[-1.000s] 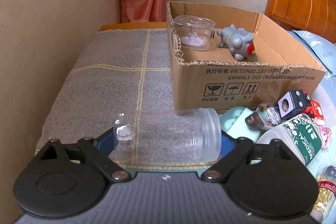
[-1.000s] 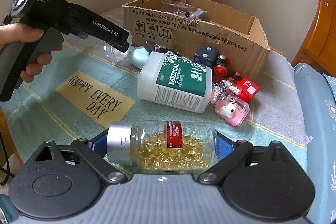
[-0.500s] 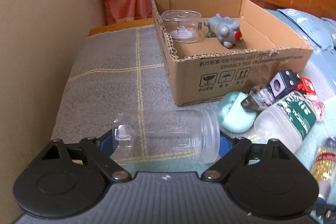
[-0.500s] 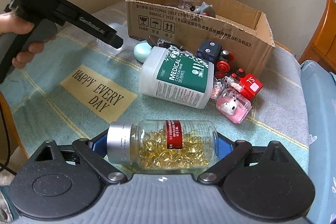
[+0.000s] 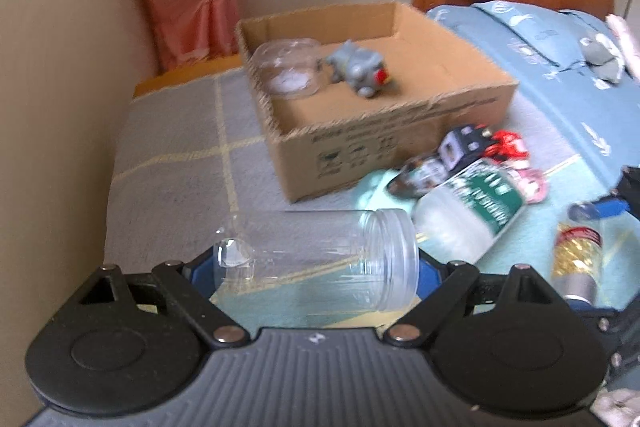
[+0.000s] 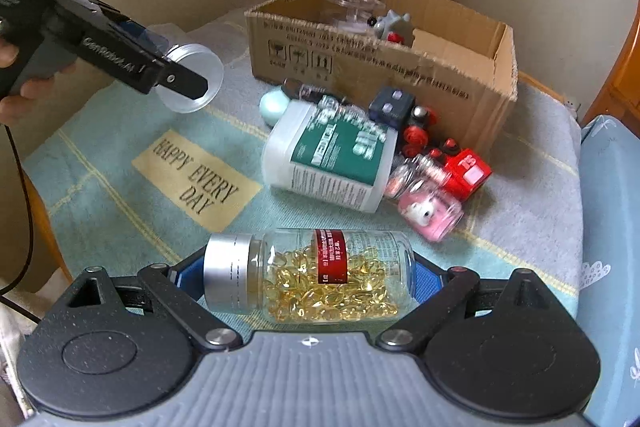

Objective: Organize rigid objects
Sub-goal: 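Lift the clear jar and capsule bottle into the box and release both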

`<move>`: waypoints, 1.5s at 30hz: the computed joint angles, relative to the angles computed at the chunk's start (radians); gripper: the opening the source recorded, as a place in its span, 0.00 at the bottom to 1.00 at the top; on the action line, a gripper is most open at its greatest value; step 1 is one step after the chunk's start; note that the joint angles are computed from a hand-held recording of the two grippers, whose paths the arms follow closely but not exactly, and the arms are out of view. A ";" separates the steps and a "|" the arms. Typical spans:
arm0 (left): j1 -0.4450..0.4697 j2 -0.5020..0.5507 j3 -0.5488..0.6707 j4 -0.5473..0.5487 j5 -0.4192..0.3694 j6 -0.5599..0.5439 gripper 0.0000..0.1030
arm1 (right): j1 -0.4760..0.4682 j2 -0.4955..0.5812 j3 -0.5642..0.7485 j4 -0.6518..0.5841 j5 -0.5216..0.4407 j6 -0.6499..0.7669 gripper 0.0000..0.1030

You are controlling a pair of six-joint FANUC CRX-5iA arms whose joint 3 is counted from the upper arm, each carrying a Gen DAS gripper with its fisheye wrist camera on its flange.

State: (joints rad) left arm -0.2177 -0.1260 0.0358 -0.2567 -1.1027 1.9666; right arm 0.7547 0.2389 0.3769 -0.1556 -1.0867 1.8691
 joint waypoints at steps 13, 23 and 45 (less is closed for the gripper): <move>0.012 0.086 0.158 0.022 0.052 -0.143 0.87 | -0.043 0.065 0.179 -0.033 0.018 0.070 0.95; 0.042 0.199 0.264 0.025 0.068 -0.164 0.87 | -0.075 0.154 0.340 -0.031 0.029 0.063 0.95; 0.063 0.160 0.179 0.017 0.089 -0.078 0.95 | -0.073 0.363 0.652 0.001 -0.075 0.017 0.95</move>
State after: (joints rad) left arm -0.1544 0.0342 0.2153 -0.2397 -1.0139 1.8890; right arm 0.6817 0.6021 1.0288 -0.1551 -1.1614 1.8856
